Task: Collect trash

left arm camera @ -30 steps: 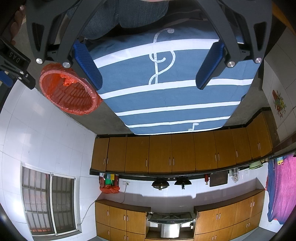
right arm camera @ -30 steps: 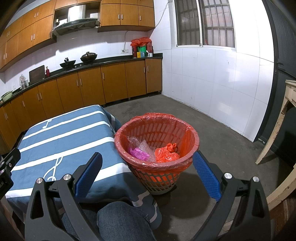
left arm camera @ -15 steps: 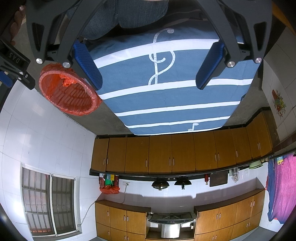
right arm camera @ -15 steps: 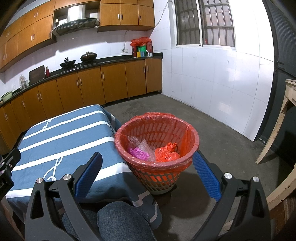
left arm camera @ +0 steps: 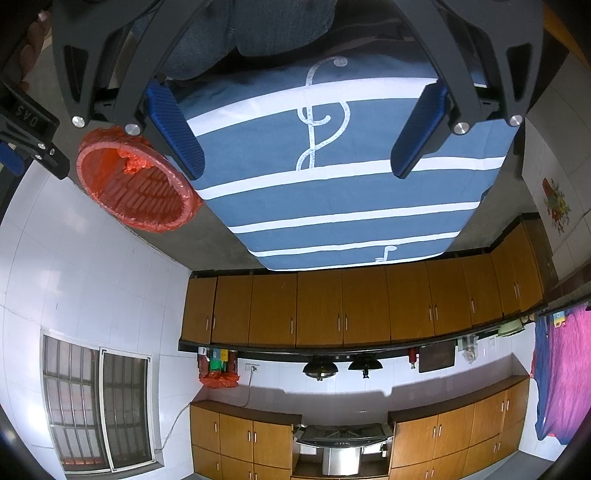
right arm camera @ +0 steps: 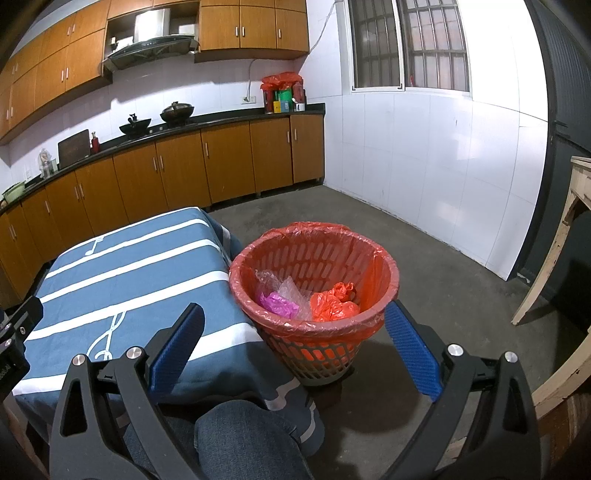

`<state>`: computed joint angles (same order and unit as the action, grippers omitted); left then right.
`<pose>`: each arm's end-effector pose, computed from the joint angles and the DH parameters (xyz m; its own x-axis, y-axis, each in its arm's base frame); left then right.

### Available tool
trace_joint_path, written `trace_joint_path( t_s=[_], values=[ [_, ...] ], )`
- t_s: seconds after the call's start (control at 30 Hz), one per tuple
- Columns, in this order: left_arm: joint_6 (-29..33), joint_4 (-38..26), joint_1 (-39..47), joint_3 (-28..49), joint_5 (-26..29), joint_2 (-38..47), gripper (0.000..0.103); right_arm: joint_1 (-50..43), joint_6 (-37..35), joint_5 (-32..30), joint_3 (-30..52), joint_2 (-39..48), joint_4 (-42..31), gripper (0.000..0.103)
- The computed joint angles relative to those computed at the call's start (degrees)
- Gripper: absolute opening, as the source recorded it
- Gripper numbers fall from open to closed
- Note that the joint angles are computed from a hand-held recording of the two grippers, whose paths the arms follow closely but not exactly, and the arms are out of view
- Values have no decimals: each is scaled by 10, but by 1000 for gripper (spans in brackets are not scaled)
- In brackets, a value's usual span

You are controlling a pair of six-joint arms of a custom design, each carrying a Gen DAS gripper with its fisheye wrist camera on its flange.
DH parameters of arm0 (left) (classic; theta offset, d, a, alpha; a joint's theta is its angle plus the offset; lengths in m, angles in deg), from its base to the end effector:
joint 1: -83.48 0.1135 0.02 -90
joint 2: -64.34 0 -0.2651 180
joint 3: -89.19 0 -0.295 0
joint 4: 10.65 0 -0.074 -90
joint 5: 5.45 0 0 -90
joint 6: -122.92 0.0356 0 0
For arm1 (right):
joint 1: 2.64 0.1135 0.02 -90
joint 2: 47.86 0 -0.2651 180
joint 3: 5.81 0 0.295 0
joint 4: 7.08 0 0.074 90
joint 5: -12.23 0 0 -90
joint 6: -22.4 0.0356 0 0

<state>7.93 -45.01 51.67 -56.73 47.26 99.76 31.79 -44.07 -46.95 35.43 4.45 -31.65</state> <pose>0.1660 -0.0776 0.2005 -0.4500 -0.1164 -0.8854 -0.2084 0.9778 -0.0226 0.2020 0.1164 0.2057 -0.4974 0.0747 -0.8643 0.0616 0.9968 0.0507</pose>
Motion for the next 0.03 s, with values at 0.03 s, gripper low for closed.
trace_joint_path(
  t_s=[0.03],
  values=[
    [1, 0, 1, 1, 1, 1, 99, 5, 3, 4, -1, -2, -2, 97]
  ],
)
